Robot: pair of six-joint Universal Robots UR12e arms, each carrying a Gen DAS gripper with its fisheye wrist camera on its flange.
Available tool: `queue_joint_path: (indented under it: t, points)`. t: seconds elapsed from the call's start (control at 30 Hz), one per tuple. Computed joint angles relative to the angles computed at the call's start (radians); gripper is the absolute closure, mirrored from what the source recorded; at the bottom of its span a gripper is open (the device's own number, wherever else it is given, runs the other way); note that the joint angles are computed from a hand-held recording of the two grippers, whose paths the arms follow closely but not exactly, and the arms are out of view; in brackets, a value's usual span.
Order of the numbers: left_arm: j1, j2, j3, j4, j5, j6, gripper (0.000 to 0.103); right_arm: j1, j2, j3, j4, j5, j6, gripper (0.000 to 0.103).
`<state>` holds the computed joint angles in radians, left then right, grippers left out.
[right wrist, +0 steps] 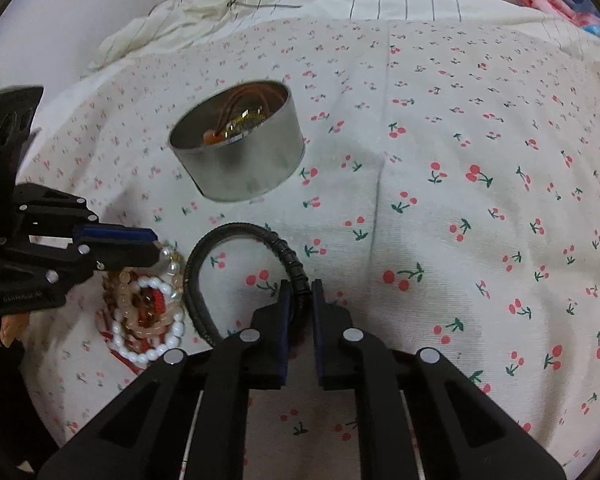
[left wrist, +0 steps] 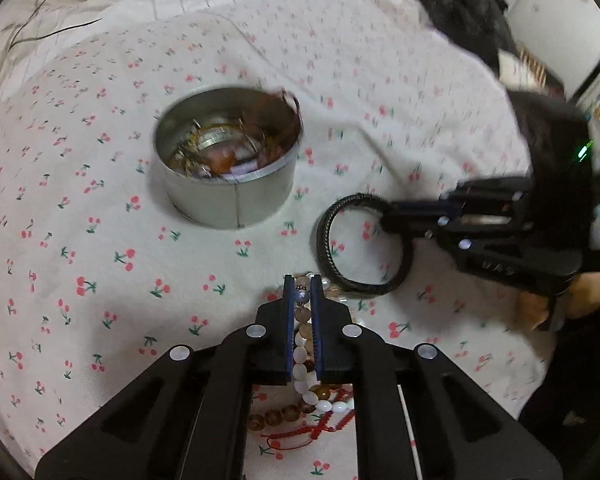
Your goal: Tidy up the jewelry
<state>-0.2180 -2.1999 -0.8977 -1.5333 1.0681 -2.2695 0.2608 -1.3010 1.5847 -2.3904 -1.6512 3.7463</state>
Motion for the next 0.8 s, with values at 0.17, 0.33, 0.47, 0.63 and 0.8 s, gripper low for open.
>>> queue_joint_path:
  t: [0.17,0.33,0.47,0.63,0.8]
  points:
    - [0.023,-0.017,0.043,-0.041,-0.087,-0.032,0.096,-0.019,-0.024,0.043,-0.098,0.049,0.053,0.093]
    - [0.031,-0.008,0.046,-0.032,-0.133,-0.033,0.096,-0.024,-0.030,0.051,-0.141,0.063,0.069,0.093]
    - [0.033,-0.004,0.049,0.008,-0.156,-0.069,0.096,-0.028,-0.038,0.060,-0.178,0.061,0.088,0.093]
    - [0.032,-0.016,0.079,0.061,-0.190,-0.164,0.096,-0.038,-0.056,0.082,-0.227,0.065,0.122,0.093]
    - [0.015,-0.075,0.161,0.070,-0.204,-0.274,0.096,-0.044,-0.067,0.095,-0.254,0.059,0.141,0.092]
